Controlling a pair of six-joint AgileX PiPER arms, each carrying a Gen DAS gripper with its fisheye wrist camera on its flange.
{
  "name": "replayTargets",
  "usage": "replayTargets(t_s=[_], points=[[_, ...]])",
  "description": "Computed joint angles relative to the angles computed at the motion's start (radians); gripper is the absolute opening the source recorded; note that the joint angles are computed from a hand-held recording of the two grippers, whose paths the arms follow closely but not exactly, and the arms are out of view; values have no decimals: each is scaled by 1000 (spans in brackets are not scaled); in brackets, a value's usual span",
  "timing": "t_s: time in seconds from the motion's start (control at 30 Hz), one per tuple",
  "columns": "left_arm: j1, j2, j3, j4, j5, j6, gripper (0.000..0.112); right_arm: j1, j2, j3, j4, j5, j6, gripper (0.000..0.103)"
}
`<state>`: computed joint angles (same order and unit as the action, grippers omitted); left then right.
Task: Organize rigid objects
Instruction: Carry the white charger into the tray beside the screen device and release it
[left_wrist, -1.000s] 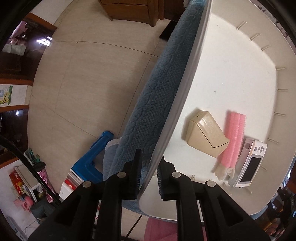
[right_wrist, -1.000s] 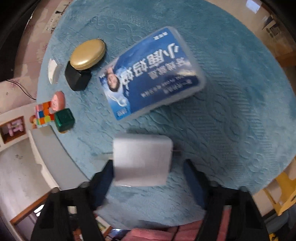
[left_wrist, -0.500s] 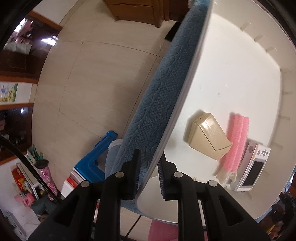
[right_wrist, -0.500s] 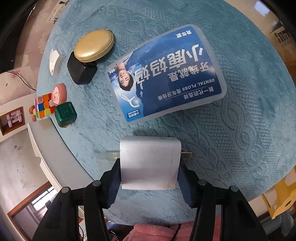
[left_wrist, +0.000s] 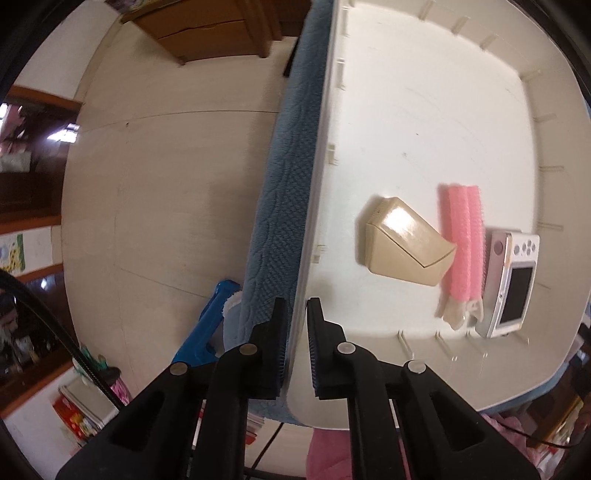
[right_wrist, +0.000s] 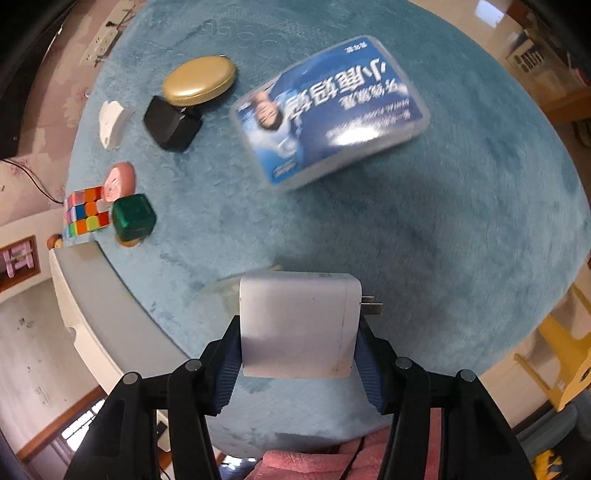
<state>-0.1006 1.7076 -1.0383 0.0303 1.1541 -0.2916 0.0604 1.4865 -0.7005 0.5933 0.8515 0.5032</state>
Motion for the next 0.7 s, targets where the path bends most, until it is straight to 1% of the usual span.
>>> replayTargets(t_s=[0.07,0.13,0.23,0.33,0.37,0.4,0.43,0.47,0.53,0.6,0.7], points=[[-2,-1,-5,-7,-4,32,9,54,-29,1,-4,-18,75,56],[7,3,-20,-12,1,77,9,79,-65,14,3,-37,108,56],[5,2,-14,-9,-6,134,9,148,-104,-14,-39,-51,216,56],[-4,3,-17,-13,-10,175,9,231,-131,-49,-68,-91,304,56],[-4,0,-16,-18,-15,192,9,274,-136,-75,-98,-106,352,56],[-6,-3,-14,-21,-18,202,9,294,-114,-99,-111,-128,361,56],[-10,-3,-14,-22,-21,215,9,331,-107,-128,-148,-146,403,56],[-13,-4,-14,-25,-24,231,9,348,-115,-132,-175,-159,426,56],[-20,-12,-5,-32,-32,260,9,428,-88,-192,-263,-198,513,56],[-31,-20,-3,-39,-31,274,9,485,-55,-245,-307,-227,540,56],[-19,-47,23,-51,-37,332,9,550,2,-333,-348,-234,539,56]])
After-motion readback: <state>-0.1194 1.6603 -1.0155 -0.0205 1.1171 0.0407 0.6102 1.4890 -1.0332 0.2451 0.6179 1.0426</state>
